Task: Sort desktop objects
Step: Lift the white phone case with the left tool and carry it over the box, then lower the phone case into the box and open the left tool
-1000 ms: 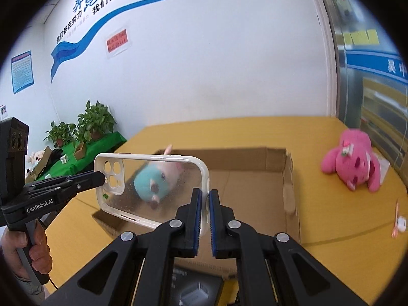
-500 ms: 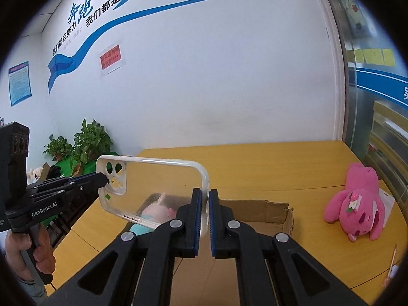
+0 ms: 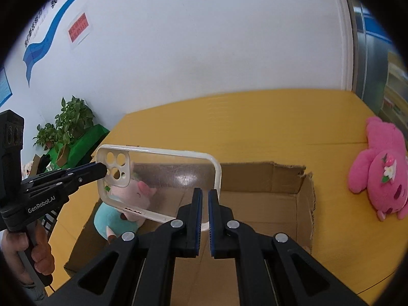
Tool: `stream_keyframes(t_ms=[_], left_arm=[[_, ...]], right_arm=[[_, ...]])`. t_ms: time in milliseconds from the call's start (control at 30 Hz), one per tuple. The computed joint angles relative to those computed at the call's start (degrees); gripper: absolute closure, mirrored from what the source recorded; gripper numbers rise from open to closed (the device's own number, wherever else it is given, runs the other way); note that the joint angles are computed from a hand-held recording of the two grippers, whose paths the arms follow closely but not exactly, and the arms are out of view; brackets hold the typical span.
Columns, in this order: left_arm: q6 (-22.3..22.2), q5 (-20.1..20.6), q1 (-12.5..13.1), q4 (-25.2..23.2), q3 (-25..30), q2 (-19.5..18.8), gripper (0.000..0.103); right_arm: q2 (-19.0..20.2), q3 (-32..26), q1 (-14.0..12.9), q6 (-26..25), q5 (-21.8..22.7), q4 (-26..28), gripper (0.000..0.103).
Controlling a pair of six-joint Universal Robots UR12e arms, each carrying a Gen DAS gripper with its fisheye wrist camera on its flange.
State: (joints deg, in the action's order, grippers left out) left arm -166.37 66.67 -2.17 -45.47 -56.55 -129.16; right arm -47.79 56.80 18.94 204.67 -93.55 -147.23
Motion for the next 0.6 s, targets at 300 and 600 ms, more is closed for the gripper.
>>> stream_keyframes(t_ms=[300,600], left_arm=[[0.33,4.09,-1.46,-7.14,7.41,-6.17,0.098],[0.31,8.57,-2.32,-14.00,12.34,-10.28,0.098]], right_arm=[[5.81,-5.95,-2.09,3.43,7.36,8.36,0.099],[10.00,-10.97,-3.48,5.34,14.13,15.09,0.086]])
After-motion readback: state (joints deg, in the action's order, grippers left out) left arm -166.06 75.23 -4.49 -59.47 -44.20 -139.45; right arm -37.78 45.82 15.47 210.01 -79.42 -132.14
